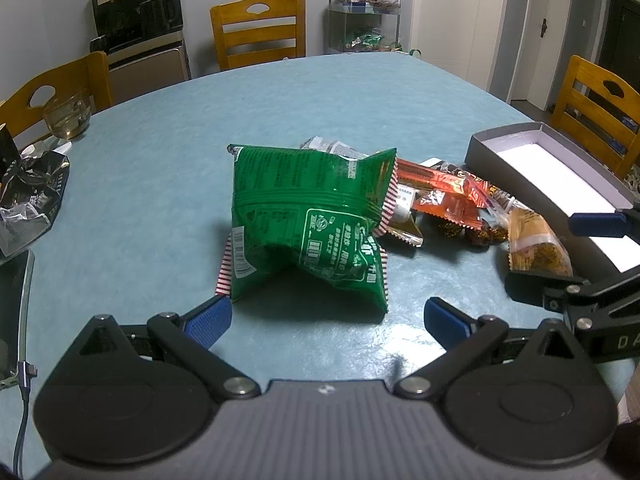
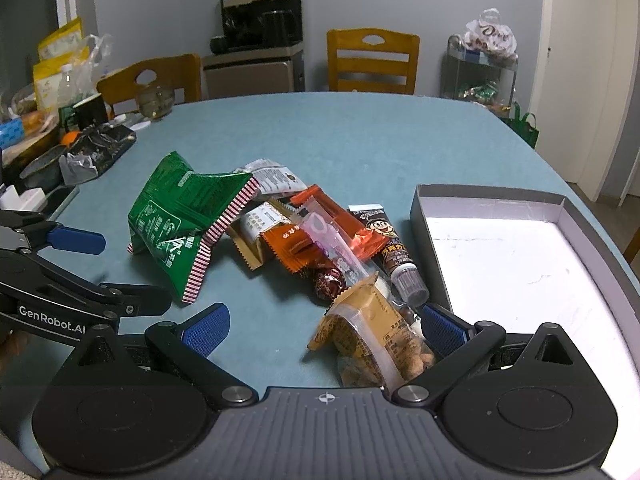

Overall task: Organize snacks
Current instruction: 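Move both tools toward the snack pile, left toward the green chip bag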

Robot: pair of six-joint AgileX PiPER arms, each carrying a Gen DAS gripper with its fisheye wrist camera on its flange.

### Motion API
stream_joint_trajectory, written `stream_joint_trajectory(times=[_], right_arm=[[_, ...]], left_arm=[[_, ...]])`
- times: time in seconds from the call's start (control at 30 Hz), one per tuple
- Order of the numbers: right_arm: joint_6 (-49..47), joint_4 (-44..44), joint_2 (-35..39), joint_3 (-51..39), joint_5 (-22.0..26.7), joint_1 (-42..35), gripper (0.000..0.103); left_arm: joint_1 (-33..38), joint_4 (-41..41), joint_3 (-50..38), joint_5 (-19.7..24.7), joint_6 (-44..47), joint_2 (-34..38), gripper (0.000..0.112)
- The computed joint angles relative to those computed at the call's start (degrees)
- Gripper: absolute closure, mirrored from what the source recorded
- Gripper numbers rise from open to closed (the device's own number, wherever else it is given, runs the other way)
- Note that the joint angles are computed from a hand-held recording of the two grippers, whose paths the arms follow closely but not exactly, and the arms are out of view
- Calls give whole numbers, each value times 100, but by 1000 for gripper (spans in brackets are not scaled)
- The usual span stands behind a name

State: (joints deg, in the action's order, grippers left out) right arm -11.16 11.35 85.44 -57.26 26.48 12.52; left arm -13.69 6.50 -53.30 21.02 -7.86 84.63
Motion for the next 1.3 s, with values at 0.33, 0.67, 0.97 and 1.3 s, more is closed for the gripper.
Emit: stream_joint_trajectory(times=[0.33,0.67,0.97,1.3], right_arm=[[-82,91,39,-10,15,-40,0],[-66,97,43,-11,35,-42,0],[-80,121,37,4,29,-43,0],[-90,157,7,30,54,-48,0]], left_arm=[[-5,36,-1,-15,-48,43,9],[5,10,7,-25,-16,43,9],[2,27,5,-19,-39,43,9],[8,7,14,-33,-14,40,9]])
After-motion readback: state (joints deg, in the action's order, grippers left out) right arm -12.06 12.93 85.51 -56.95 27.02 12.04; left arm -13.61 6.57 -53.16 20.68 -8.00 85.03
